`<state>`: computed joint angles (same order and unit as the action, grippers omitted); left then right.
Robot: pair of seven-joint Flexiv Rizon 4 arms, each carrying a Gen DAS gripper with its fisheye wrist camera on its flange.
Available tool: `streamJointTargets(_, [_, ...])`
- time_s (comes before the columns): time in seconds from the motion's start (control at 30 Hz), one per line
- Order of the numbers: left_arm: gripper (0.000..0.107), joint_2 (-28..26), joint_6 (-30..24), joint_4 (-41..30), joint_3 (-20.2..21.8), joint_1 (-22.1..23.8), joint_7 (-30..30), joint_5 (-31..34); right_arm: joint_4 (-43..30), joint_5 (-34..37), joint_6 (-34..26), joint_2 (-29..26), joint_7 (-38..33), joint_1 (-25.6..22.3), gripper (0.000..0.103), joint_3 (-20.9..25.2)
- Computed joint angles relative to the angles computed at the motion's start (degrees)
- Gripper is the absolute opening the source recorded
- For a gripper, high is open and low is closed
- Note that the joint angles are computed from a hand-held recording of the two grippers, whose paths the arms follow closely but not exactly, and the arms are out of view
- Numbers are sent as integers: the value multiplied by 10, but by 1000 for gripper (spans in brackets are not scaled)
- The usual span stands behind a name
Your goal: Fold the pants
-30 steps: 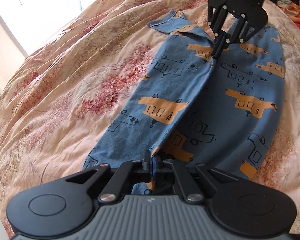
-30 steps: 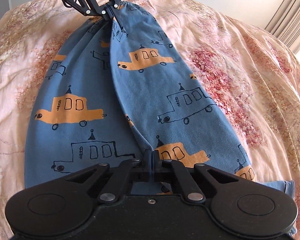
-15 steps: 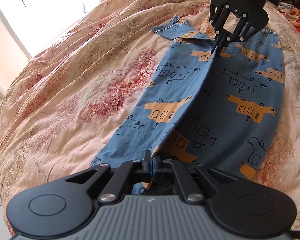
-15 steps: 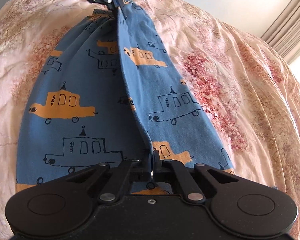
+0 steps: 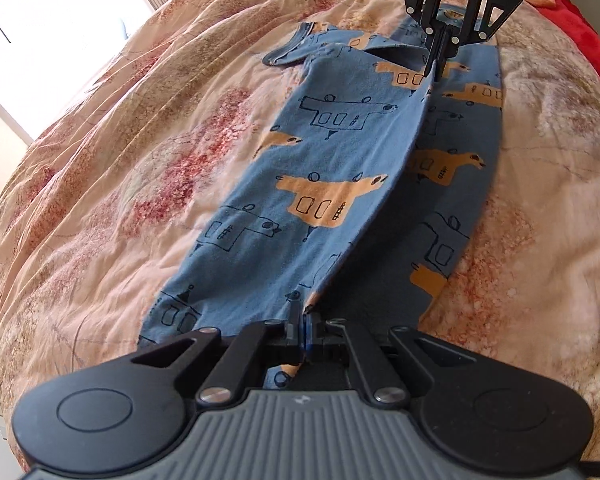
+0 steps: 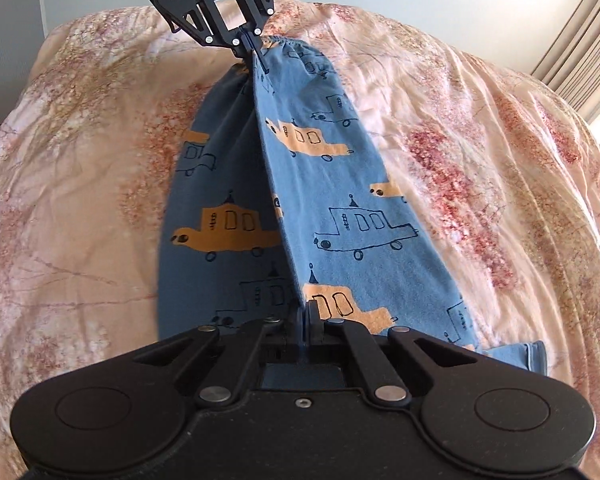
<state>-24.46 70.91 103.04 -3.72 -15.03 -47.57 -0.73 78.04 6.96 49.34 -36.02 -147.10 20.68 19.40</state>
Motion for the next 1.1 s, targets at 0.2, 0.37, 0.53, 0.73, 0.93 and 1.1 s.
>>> streamJointTargets(0.2, [0, -5, 12, 12, 6, -4, -5, 12, 37, -4, 14, -6, 26, 12, 0, -4])
streamJointTargets(0.37, [1, 9, 18, 20, -9, 3, 22, 10, 31, -3, 12, -14, 48, 7, 0, 1])
streamJointTargets(0.53, [1, 26, 9, 36, -15, 3, 49, 1, 40, 6, 8, 12, 25, -7, 0, 13])
streamJointTargets(0.73, [1, 16, 4, 36, -2, -7, 40, 14, 58, 18, -4, 25, 24, -4, 0, 12])
streamJointTargets(0.93, [1, 8, -2, 32, 3, -11, 57, 38, 75, 21, -3, 26, 20, 2, 0, 13])
streamJointTargets(1.1, [1, 16, -13, 38, -6, -6, 81, 32, 83, 16, 2, 23, 10, 5, 1, 13])
